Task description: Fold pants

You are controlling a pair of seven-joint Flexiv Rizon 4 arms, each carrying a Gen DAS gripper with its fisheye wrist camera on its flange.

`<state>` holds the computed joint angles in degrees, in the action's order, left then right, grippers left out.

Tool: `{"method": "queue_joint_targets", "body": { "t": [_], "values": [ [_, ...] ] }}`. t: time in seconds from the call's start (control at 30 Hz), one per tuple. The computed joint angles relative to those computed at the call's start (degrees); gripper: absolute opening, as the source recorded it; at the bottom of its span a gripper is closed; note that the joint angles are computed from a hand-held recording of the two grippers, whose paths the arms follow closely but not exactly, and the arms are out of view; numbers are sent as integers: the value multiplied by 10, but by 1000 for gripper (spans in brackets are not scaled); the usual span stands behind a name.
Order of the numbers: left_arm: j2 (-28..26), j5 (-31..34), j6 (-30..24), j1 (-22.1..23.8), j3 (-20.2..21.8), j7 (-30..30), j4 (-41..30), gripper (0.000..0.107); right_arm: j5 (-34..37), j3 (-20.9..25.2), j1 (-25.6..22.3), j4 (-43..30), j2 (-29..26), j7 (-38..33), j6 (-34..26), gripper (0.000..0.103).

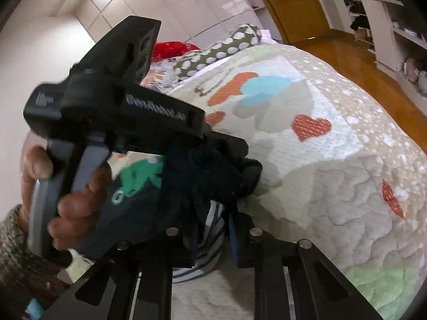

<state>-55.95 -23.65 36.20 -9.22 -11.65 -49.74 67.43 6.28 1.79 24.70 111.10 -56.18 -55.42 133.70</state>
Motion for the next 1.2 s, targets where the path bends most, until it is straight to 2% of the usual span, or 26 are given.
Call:
{"method": "queue_joint_targets", "body": {
  "t": [0.1, 0.3, 0.4, 0.5, 0.57, 0.6, 0.63, 0.7, 0.73, 0.77, 0.83, 0.93, 1.0, 1.07, 1.13, 1.2],
  "values": [
    [40, -39, 44, 31, -25, 28, 64, 10, 13, -16, 26, 8, 20, -24, -3, 19],
    [119, -177, 133, 115, -69, 109, 202, 10, 3, -27, 64, 1, 62, -83, -40, 19],
    [149, -251, 186, 151, -75, 154, 262, 10, -40, -13, 64, -26, 69, -100, -78, 19],
    [161, -309, 234, 165, -66, 171, 301, 12, -90, 4, 62, -72, 56, -102, -129, 19],
    [174, -344, 267, 177, -63, 187, 329, 16, -119, 13, 60, -101, 42, -99, -163, 19],
    [181, -368, 285, 184, -64, 200, 343, 22, -141, 21, 58, -122, 31, -98, -190, 19],
    [187, -386, 290, 191, -63, 209, 352, 31, -153, 22, 60, -135, 25, -97, -209, 23],
    [205, -447, 311, 203, -68, 241, 376, 42, -169, 19, 68, -159, 11, -91, -250, 27],
    [213, -485, 325, 204, -70, 262, 387, 46, -186, 34, 58, -172, 4, -89, -275, 32],
    [219, -518, 337, 203, -70, 281, 394, 48, -198, 48, 50, -180, -1, -87, -291, 35],
    [230, -560, 351, 196, -60, 299, 405, 51, -202, 46, 54, -172, 2, -86, -290, 41],
    [235, -579, 358, 177, -36, 299, 411, 51, -217, 55, 49, -151, 17, -98, -277, 50],
    [235, -591, 362, 161, -24, 304, 412, 51, -210, 42, 60, -121, 37, -105, -255, 52],
    [234, -591, 352, 147, -12, 311, 415, 51, -182, 11, 84, -87, 61, -109, -228, 53],
    [226, -570, 350, 132, 1, 297, 415, 51, -115, -65, 144, -68, 73, -109, -215, 54],
    [221, -555, 362, 120, 3, 293, 418, 51, -58, -120, 179, -71, 70, -96, -231, 58]
  ]
}}
